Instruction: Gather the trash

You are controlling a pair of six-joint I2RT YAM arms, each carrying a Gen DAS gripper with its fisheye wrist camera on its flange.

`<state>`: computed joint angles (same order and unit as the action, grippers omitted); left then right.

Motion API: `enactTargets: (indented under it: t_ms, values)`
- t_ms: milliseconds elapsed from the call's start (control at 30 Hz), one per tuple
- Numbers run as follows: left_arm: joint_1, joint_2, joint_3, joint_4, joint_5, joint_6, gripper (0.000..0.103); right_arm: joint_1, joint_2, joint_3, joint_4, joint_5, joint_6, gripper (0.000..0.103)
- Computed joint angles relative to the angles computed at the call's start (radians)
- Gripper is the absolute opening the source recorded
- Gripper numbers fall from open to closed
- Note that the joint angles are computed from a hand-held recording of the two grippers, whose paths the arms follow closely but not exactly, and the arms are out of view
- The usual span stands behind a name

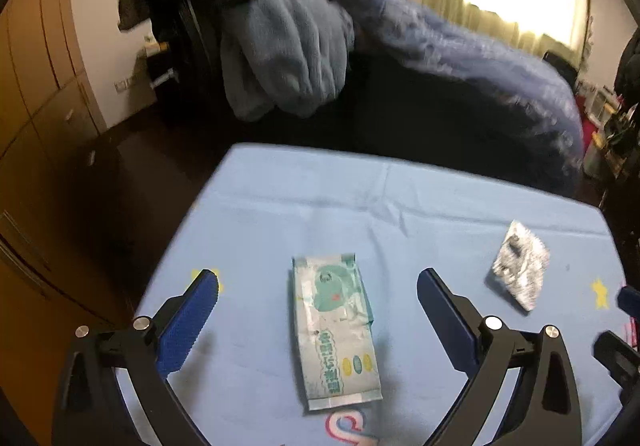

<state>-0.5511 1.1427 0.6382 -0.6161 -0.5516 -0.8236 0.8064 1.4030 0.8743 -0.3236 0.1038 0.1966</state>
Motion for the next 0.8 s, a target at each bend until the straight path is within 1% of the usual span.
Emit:
enactTargets:
  t_ms: [100,167,200,233,267,367,467,500,533,567,633,700,800]
  values:
    - [0.017,0.04,-0.021,0.027,0.034,-0.004,0.098,-0.002,0.025,0.013,0.007,0.007,0.003,0.068]
    - [0.007,0.049,-0.039,0.035,0.022,-0.028,0.068,-0.012,0.048,0.025,0.018,0.005,0.01,0.068]
    - [-0.005,0.05,-0.037,0.025,0.003,-0.038,0.059,-0.014,0.058,0.03,0.022,0.007,0.014,0.068]
    - [-0.016,0.046,-0.029,0.01,-0.004,-0.042,0.044,-0.017,0.079,0.042,0.028,0.01,0.018,0.068]
    - [-0.017,0.047,-0.021,-0.005,0.001,-0.047,0.044,-0.02,0.101,0.056,0.034,0.009,0.025,0.068]
    - [-0.013,-0.018,-0.054,-0.002,0.009,-0.054,0.042,-0.027,0.183,0.104,0.051,-0.004,0.058,0.068]
    - [-0.035,-0.128,-0.071,-0.072,-0.04,-0.088,0.042,-0.024,0.276,0.168,0.055,-0.004,0.077,0.068]
    - [-0.043,-0.183,-0.071,-0.117,-0.058,-0.102,0.042,-0.021,0.297,0.185,0.054,0.002,0.078,0.068]
    - [-0.045,-0.209,-0.069,-0.139,-0.067,-0.108,0.042,-0.015,0.328,0.212,0.048,0.016,0.082,0.068]
    - [-0.051,-0.252,-0.066,-0.178,-0.078,-0.118,0.042,-0.011,0.356,0.239,0.044,0.024,0.083,0.071]
    - [-0.058,-0.297,-0.058,-0.225,-0.083,-0.128,0.043,-0.008,0.399,0.278,0.042,0.032,0.09,0.092]
    - [-0.068,-0.332,-0.054,-0.265,-0.087,-0.144,0.043,-0.004,0.441,0.321,0.039,0.046,0.104,0.095]
    - [-0.08,-0.346,-0.053,-0.284,-0.088,-0.157,0.043,-0.005,0.499,0.387,0.004,0.044,0.109,0.097]
